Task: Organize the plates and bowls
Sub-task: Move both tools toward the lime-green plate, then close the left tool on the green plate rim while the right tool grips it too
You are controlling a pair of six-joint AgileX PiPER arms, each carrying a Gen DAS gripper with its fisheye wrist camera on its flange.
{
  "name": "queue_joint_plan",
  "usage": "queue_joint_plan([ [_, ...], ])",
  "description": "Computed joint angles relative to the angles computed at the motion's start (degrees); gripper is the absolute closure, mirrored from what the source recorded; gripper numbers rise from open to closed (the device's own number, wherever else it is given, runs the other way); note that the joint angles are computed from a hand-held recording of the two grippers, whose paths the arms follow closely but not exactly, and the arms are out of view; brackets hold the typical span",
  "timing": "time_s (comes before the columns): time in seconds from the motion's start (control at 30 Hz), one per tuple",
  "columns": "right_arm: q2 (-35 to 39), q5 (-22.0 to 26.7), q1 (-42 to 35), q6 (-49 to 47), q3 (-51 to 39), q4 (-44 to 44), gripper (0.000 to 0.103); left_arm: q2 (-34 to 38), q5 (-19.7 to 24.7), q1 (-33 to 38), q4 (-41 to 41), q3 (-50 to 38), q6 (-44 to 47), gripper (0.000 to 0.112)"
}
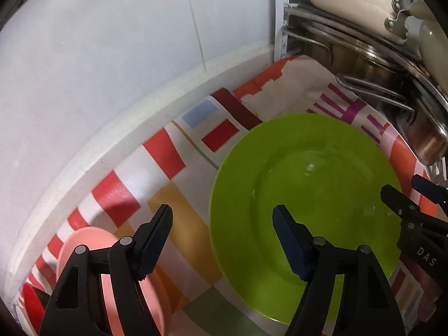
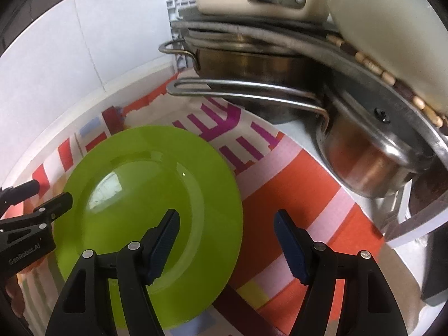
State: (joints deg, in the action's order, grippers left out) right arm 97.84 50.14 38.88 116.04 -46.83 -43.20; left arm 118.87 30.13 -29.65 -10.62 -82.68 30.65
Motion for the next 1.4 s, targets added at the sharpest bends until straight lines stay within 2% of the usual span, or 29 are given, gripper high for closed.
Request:
queue_joint_plan([
  [0.37,1.4,-3.3,-2.4,-1.5,0.9,0.2,0.034,5.1,4.6,-0.7,1.8,-5.5,-2.6,0.053],
  [0.57,1.5,-5.8,-4.4,-2.6,1.7,0.3,0.044,6.3,7.3,-0.3,-1.1,-7.8,-0.3,0.065],
  [0.67,1.0,-7.6,-4.7,-1.8,2.6,-0.6,0.052,6.4,6.8,-0.4,-0.5,-7.9,-1.5,0.07],
  [0.73,0.9,-8.1,-4.9,-2.7,2.4,-0.7,0.061,6.6,7.3,-0.1,-1.1,-8.4,-1.3,0.071],
  [1.13,1.5,-6.3,-5.1,-4.8,1.0,-0.1,0.062,6.4,7.4,0.7,-2.8,-8.0,-0.2,0.073],
  [1.4,-0.6,-3.4,-2.6,-3.6,1.3,0.3,0.062,2.9,6.8,1.7,-5.2,-4.7,2.0,0.073],
])
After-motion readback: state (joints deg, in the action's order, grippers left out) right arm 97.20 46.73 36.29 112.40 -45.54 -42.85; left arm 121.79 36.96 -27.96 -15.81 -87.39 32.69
